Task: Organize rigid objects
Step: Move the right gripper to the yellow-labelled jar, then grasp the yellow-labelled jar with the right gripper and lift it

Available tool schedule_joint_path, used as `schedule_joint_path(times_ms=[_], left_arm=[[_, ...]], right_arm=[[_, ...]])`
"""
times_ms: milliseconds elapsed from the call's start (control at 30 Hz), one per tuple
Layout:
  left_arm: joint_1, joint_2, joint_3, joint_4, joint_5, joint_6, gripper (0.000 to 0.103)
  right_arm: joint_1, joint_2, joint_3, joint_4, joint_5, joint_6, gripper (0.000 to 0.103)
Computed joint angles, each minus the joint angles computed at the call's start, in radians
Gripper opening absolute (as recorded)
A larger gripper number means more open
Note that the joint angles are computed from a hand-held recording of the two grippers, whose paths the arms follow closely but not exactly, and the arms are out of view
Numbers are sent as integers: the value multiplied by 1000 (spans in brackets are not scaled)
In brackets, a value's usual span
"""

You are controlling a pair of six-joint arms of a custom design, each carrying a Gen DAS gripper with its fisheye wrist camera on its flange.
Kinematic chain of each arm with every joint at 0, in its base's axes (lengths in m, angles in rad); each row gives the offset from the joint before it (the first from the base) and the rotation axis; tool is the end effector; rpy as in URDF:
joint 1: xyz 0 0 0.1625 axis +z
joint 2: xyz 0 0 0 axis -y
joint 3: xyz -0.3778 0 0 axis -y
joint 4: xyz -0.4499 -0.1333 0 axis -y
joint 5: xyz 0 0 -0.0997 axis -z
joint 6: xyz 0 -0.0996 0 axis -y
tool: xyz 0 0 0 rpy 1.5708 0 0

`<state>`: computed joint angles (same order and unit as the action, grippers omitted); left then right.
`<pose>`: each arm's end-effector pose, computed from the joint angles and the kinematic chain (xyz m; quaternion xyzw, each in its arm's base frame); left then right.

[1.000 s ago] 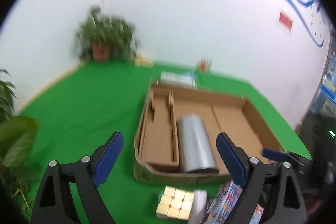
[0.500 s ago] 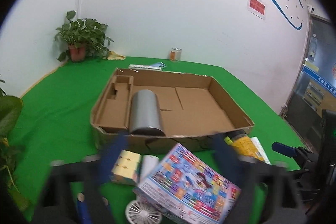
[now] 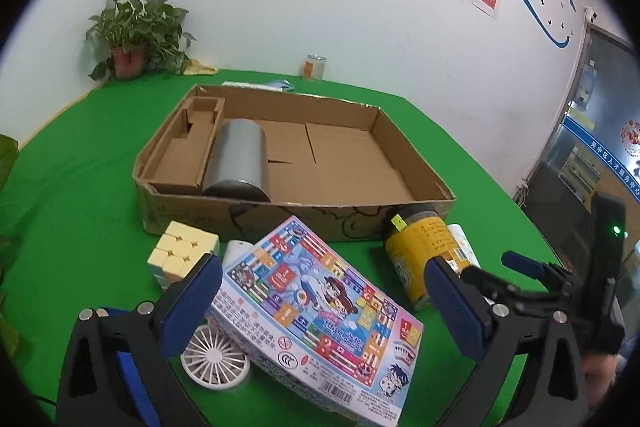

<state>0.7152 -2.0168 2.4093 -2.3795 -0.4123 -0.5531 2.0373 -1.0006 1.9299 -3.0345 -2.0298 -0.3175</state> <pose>-0.1246 -0.4056 0.3351 0.0116 0.8265 -0.4786 0.2962 0.3515 -0.4997 0.0940 0.3033 -0.8909 0.2727 0.1997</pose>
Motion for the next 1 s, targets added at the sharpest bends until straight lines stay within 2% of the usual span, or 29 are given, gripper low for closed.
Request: schedule_joint_path(times_ms=[133, 200, 267, 300, 467, 567, 633, 700, 733, 800, 933, 1000], left_arm=[[-1, -26, 4, 53, -20, -46, 101], [4, -27, -3, 64, -49, -43, 101], [14, -19, -12, 23, -96, -9, 101], [21, -11, -17, -10, -121, 7, 101], [112, 103, -111, -131, -345, 116, 101], [187, 203, -200, -119, -500, 127, 101], [240, 277, -264, -109, -611, 133, 100], [289, 341, -325, -75, -704, 113, 99], [314, 375, -356, -61, -749, 98, 98], [336, 420, -394, -42, -788, 99, 96], [358, 492, -459, 8, -812, 99, 96], [370, 526, -493, 41, -822, 91, 95]], right_arm=[[-25, 28, -68, 116, 3, 37, 94], [-31, 55, -110, 174, -5, 57, 83], [-38, 79, -145, 242, -22, 94, 69], [-44, 82, -148, 261, -11, 111, 70], [-21, 95, -119, 192, -48, 75, 70], [2, 102, -105, 169, -77, 41, 70], [6, 99, -105, 185, -76, 49, 72], [-3, 74, -101, 240, -29, 87, 74], [-16, 53, -93, 255, 27, 98, 74], [-48, 4, -73, 268, 158, 103, 78], [-80, -13, -116, 357, 200, 111, 77], [-96, 8, -159, 438, 213, 143, 67]])
